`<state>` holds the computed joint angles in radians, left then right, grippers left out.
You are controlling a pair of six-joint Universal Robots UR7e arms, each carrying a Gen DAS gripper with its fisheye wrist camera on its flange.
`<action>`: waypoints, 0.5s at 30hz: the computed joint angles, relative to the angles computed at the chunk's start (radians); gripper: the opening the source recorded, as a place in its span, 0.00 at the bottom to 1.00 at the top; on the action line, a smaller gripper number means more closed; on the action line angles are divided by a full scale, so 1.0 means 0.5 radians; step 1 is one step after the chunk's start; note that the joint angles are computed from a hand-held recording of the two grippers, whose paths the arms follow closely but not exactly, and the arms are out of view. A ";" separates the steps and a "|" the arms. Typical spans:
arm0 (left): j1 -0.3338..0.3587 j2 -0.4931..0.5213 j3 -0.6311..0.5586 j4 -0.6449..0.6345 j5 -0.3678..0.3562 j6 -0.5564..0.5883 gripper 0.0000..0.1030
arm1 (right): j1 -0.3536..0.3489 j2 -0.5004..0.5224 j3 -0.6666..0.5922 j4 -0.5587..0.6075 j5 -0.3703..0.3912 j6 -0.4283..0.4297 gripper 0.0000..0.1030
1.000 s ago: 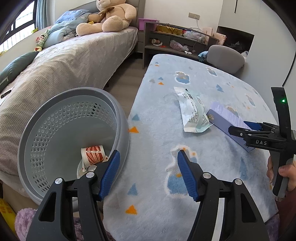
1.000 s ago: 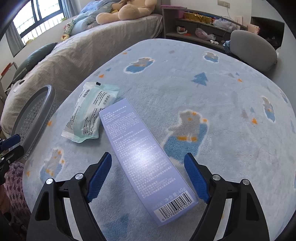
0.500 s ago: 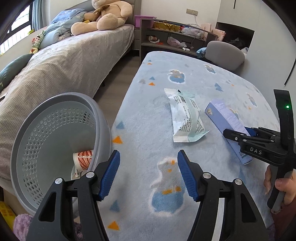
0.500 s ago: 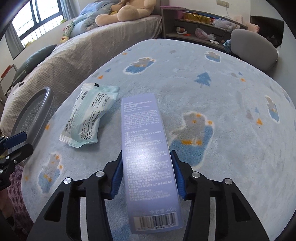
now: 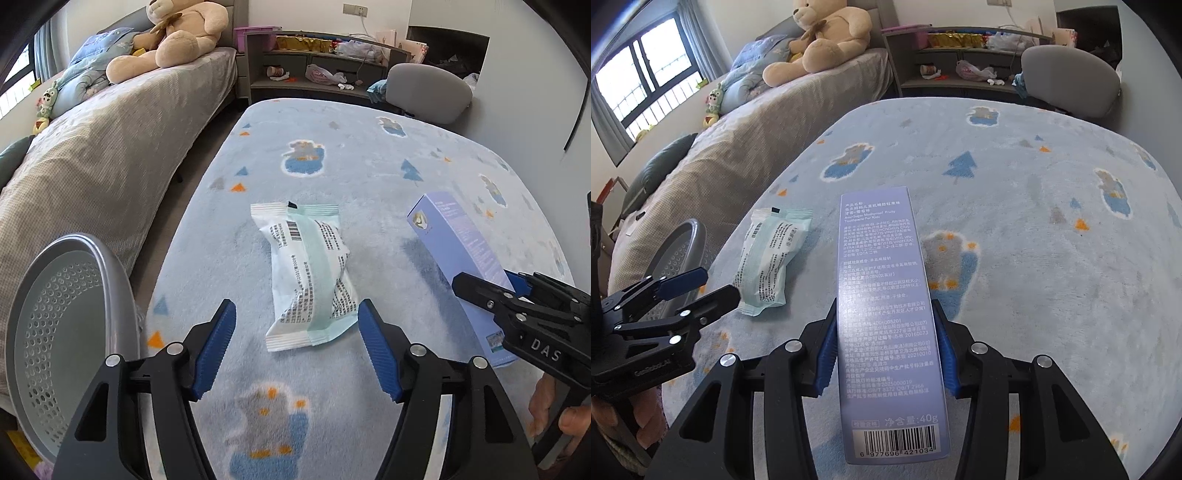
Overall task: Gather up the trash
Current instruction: 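Grasp the white-and-teal wrapped packet with the left tool while the right holds the lavender box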
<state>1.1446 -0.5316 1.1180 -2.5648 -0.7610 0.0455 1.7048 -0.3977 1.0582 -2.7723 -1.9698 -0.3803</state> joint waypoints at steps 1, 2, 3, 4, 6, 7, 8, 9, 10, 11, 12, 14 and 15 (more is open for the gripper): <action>0.003 0.028 -0.050 0.037 0.002 -0.005 0.64 | 0.001 -0.004 0.005 -0.007 0.004 -0.004 0.43; 0.007 0.057 -0.104 0.078 0.001 -0.009 0.64 | 0.001 -0.012 0.015 -0.018 0.012 -0.007 0.43; 0.010 0.083 -0.152 0.112 0.002 -0.015 0.64 | -0.001 -0.021 0.025 -0.027 0.021 -0.009 0.43; 0.014 0.102 -0.190 0.141 0.005 -0.024 0.64 | -0.002 -0.028 0.033 -0.033 0.027 -0.008 0.43; 0.023 0.143 -0.278 0.207 -0.007 -0.049 0.64 | -0.008 -0.042 0.045 -0.041 0.043 -0.003 0.44; 0.029 0.165 -0.328 0.254 -0.012 -0.069 0.64 | -0.010 -0.044 0.041 -0.039 0.046 0.000 0.44; 0.034 0.184 -0.367 0.290 -0.017 -0.083 0.64 | -0.013 -0.047 0.041 -0.039 0.050 0.006 0.44; 0.041 0.209 -0.415 0.335 -0.027 -0.099 0.64 | -0.016 -0.051 0.041 -0.036 0.053 0.013 0.44; 0.046 0.228 -0.450 0.372 -0.035 -0.110 0.64 | -0.020 -0.055 0.041 -0.032 0.057 0.022 0.44; 0.050 0.249 -0.490 0.422 -0.040 -0.128 0.64 | -0.024 -0.060 0.042 -0.027 0.064 0.034 0.44; 0.054 0.269 -0.525 0.466 -0.035 -0.147 0.64 | -0.028 -0.065 0.045 -0.024 0.072 0.046 0.44; 0.060 0.303 -0.570 0.500 -0.024 -0.156 0.64 | -0.032 -0.072 0.045 -0.018 0.081 0.062 0.44; 0.062 0.319 -0.587 0.509 -0.009 -0.158 0.64 | -0.032 -0.076 0.050 -0.024 0.083 0.064 0.44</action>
